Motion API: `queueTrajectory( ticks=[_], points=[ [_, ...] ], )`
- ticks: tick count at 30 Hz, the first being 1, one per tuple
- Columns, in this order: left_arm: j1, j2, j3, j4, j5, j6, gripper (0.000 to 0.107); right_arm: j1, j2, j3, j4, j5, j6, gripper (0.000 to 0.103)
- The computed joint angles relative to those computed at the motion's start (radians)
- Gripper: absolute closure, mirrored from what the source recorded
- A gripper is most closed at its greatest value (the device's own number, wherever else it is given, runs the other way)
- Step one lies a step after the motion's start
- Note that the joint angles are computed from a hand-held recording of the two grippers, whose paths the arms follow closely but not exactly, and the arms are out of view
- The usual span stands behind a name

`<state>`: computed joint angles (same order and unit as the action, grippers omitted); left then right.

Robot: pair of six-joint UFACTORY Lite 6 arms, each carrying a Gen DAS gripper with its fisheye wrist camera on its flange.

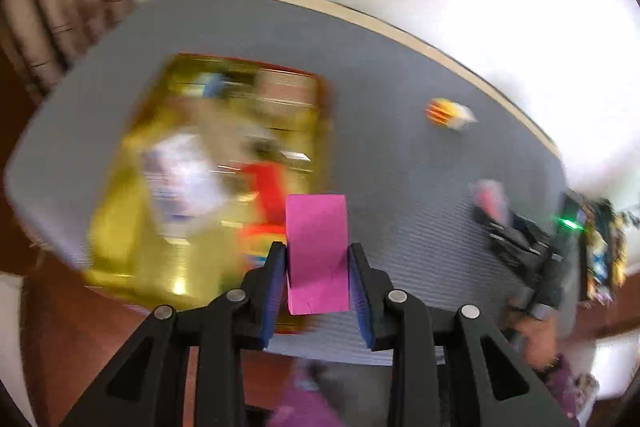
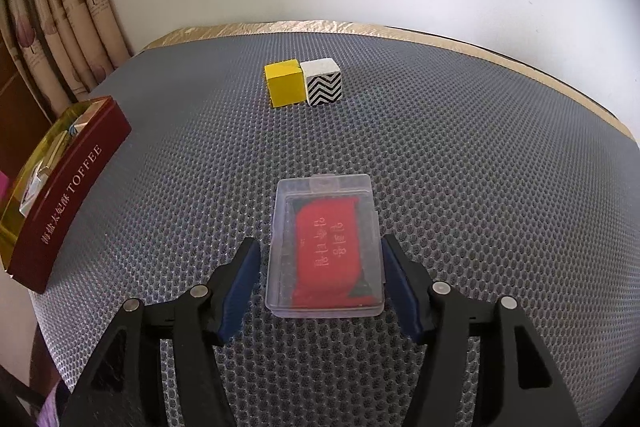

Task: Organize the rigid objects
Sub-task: 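Drop the pink block into the gold tin while the right gripper holds the clear box, then lower the clear red-item box into the gold tin and open the right gripper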

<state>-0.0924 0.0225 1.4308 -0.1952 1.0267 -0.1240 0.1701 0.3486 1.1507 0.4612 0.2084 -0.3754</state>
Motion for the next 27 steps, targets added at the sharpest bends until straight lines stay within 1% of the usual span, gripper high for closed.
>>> queueTrajectory(
  ticks=[3, 6, 8, 10, 11, 13, 17, 20, 22, 24, 26, 27],
  points=[
    [0.137, 0.003, -0.057, -0.001, -0.029, 0.074, 0.075, 0.007, 0.005, 0.007, -0.065, 0.0, 0.058, 0.041],
    [0.221, 0.005, -0.09, 0.013, -0.044, 0.112, 0.075, 0.014, 0.009, 0.013, -0.12, 0.001, 0.109, 0.04],
    [0.265, -0.003, -0.13, -0.008, -0.055, 0.14, 0.075, 0.017, 0.014, 0.021, -0.143, 0.005, 0.128, 0.039],
    [0.276, 0.0, -0.157, -0.003, -0.072, 0.136, 0.075, 0.022, 0.018, 0.027, -0.177, 0.007, 0.16, 0.038],
    [0.257, 0.004, -0.168, 0.009, -0.09, 0.104, 0.075, 0.025, 0.021, 0.031, -0.197, 0.008, 0.179, 0.038],
    [0.277, 0.007, -0.181, 0.007, -0.097, 0.113, 0.075, 0.028, 0.021, 0.03, -0.222, 0.007, 0.201, 0.037],
    [0.273, -0.005, -0.23, 0.048, -0.148, 0.079, 0.075, 0.031, 0.026, 0.036, -0.237, 0.009, 0.215, 0.036],
    [0.234, -0.015, -0.251, 0.138, -0.164, -0.019, 0.073, 0.034, 0.025, 0.035, -0.251, 0.01, 0.231, 0.035],
    [0.227, -0.055, -0.277, 0.171, -0.171, -0.068, 0.072, 0.038, 0.015, 0.024, -0.269, 0.009, 0.25, 0.035],
    [0.223, -0.146, -0.34, 0.175, -0.213, -0.112, 0.07, 0.037, 0.016, 0.027, -0.264, 0.012, 0.244, 0.035],
    [0.238, -0.252, -0.405, 0.141, -0.24, -0.107, 0.06, 0.035, 0.018, 0.033, -0.258, 0.02, 0.238, 0.035],
    [0.246, -0.301, -0.435, 0.124, -0.248, -0.097, 0.058, 0.036, 0.014, 0.034, -0.285, 0.029, 0.266, 0.035]
  ],
)
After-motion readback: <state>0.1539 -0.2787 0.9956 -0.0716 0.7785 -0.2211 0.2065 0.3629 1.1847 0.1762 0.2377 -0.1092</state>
